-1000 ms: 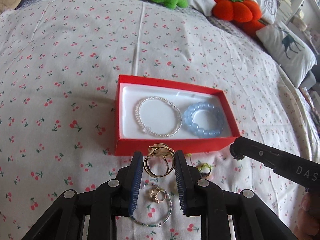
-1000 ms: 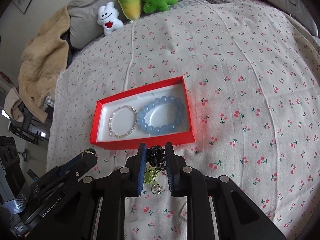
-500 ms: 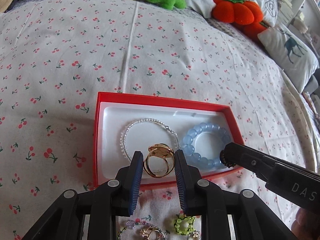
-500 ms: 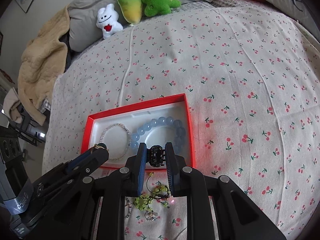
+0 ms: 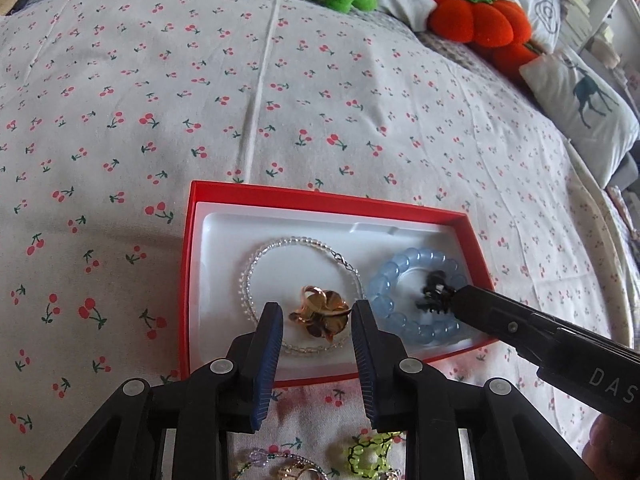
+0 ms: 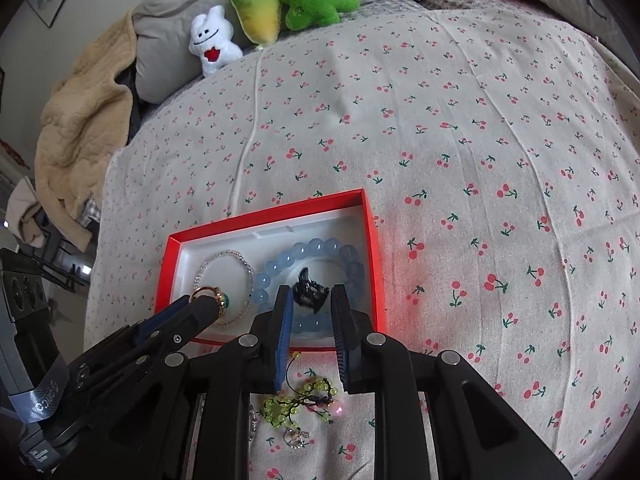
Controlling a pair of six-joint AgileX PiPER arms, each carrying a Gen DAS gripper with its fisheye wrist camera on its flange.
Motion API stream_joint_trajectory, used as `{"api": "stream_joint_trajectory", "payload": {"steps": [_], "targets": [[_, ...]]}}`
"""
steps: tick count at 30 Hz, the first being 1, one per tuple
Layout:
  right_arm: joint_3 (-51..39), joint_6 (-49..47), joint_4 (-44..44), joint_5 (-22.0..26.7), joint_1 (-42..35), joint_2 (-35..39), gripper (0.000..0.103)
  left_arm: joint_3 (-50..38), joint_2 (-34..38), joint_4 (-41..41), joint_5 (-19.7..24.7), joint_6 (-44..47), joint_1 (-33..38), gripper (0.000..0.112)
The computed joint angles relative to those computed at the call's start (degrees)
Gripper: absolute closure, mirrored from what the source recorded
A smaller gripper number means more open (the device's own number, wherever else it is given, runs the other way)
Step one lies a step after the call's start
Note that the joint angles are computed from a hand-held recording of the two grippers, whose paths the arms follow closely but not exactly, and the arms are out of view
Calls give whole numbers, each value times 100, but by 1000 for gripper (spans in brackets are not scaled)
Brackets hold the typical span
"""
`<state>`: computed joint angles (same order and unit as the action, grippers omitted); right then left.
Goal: Organize jewelry
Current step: 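Withdraw both grippers from the box toward the remaining jewelry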
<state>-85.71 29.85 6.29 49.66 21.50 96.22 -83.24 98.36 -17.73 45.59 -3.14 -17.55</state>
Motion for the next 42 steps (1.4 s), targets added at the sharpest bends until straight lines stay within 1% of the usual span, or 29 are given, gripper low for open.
{"api": "stream_joint_trajectory", "payload": {"steps": [5, 7, 11, 14, 16, 17, 19, 24, 31, 36, 42], "targets": [[64, -5, -26, 71, 20, -218, 78, 82, -205, -43, 96, -20, 46, 74], [129, 33, -48, 91, 43, -351, 76, 190, -365, -4, 84, -58, 26, 69], [221, 90, -198, 179, 139, -618, 72, 342, -643, 135, 180, -129, -16, 64], [310, 127, -328, 265, 221, -806, 66, 473, -845, 230, 256, -132, -30, 58], [377, 154, -399, 339, 271, -914, 60, 574, -979, 239, 303, -85, -5, 51], [413, 171, -437, 379, 301, -965, 59, 633, -1050, 228, 325, -61, 13, 49], [490, 196, -509, 451, 364, -1066, 56, 723, -1169, 229, 378, -36, 36, 41], [694, 244, -628, 573, 481, -1311, 48, 972, -1457, 311, 460, -1, 59, 31], [927, 366, -698, 740, 624, -1527, 41, 1240, -1733, 284, 607, 139, 159, 29], [1037, 457, -772, 916, 734, -1550, 40, 1466, -1893, 309, 663, 177, 244, 28], [1136, 556, -809, 1130, 909, -1502, 40, 1647, -1923, 420, 835, 191, 357, 28]]}}
